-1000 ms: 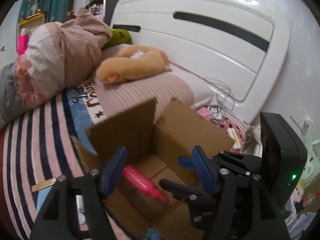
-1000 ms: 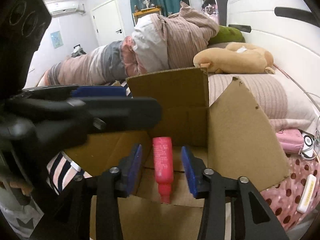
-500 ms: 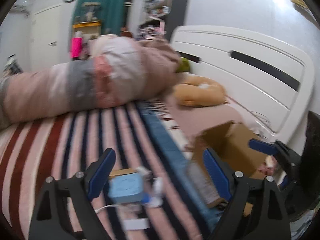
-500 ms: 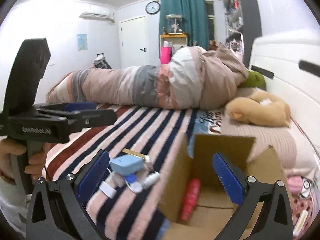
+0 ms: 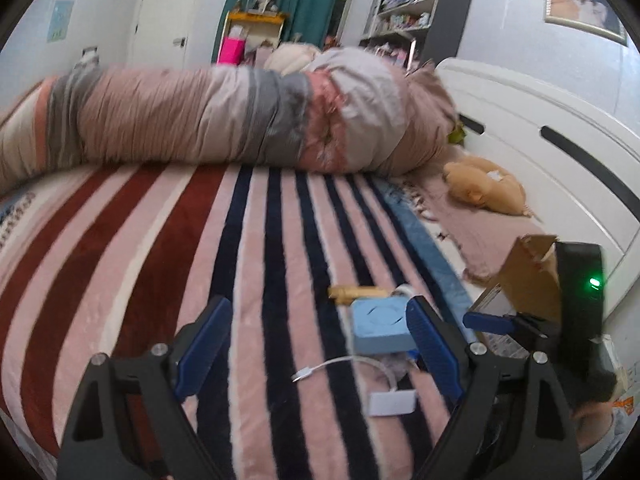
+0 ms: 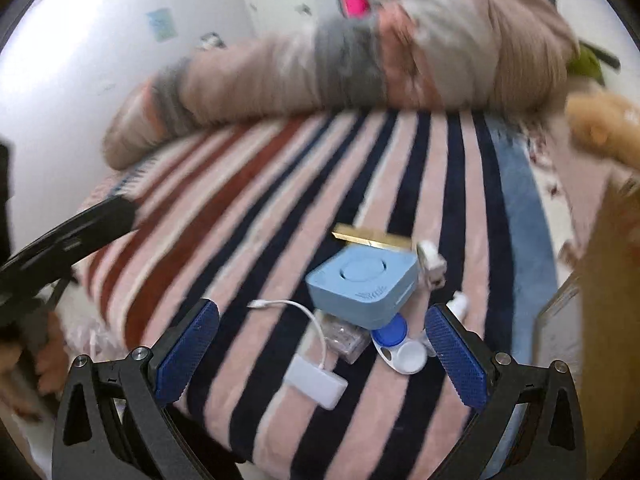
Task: Organize rigid objects
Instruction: 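Move the right gripper back and grasp the light-blue square device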
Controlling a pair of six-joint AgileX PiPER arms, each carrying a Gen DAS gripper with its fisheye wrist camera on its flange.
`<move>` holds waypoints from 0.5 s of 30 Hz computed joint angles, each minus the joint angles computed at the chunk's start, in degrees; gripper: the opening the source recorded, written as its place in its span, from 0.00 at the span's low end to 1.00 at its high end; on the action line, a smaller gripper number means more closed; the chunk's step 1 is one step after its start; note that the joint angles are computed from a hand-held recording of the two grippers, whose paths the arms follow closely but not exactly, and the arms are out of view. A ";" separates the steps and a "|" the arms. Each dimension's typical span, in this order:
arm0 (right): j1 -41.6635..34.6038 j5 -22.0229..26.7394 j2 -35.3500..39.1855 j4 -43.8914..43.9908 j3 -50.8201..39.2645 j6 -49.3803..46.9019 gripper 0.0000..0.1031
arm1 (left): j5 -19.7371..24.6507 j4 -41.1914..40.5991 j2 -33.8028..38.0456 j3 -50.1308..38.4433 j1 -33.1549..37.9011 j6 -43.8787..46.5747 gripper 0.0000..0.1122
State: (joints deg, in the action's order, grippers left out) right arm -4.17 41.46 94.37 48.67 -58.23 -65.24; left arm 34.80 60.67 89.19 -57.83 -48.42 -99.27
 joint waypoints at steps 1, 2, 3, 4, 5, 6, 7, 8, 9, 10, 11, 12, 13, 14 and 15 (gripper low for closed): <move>1.71 -2.56 2.02 -1.48 -0.64 2.89 1.00 | -1.32 0.33 0.25 1.13 1.02 -0.74 0.78; 2.63 -3.91 3.55 -2.25 -1.24 4.62 1.00 | -2.56 0.55 0.41 1.85 1.76 -1.20 0.78; 3.69 -5.12 5.18 -2.57 -2.00 5.95 1.00 | -4.48 1.15 0.65 2.80 2.84 -2.03 0.78; 4.75 -6.51 6.78 -3.02 -2.65 7.15 1.00 | -5.98 1.89 1.05 3.41 3.75 -3.00 0.78; 5.81 -7.74 8.27 -3.33 -3.34 7.93 1.00 | -7.04 2.37 1.50 3.78 4.52 -3.71 0.78; 6.81 -8.85 9.58 -3.80 -4.02 8.58 1.00 | -7.74 2.29 1.92 3.77 5.10 -3.67 0.78; 7.66 -10.14 10.41 -4.93 -4.23 9.79 1.00 | -8.57 3.09 2.23 4.22 5.69 -4.57 0.78; 9.30 -12.16 11.67 -7.90 -5.29 13.30 1.00 | -9.14 3.75 2.40 4.53 6.10 -5.37 0.78; 10.77 -14.62 12.81 -10.82 -5.93 16.50 1.00 | -9.81 4.43 2.55 4.90 6.50 -6.33 0.78; 11.59 -15.82 13.37 -12.67 -6.48 18.52 1.00 | -10.56 5.17 2.59 5.37 6.90 -7.28 0.78; 12.36 -17.98 13.93 -14.27 -6.54 19.93 1.00 | -11.24 5.93 2.70 5.76 7.24 -8.20 0.78; 13.18 -20.49 14.46 -16.19 -6.45 21.43 1.00 | -11.60 6.17 2.82 5.93 7.45 -8.52 0.78; 13.54 -21.47 14.79 -17.38 -6.46 22.50 1.00 | -11.56 6.07 2.95 5.94 7.50 -8.52 0.78; 13.61 -21.91 15.39 -18.23 -6.87 23.26 0.97 | -11.45 5.91 3.04 5.90 7.50 -8.48 0.78; 13.86 -21.95 15.67 -19.79 -7.33 24.89 0.93 | -11.46 5.90 2.94 6.07 7.54 -8.65 0.78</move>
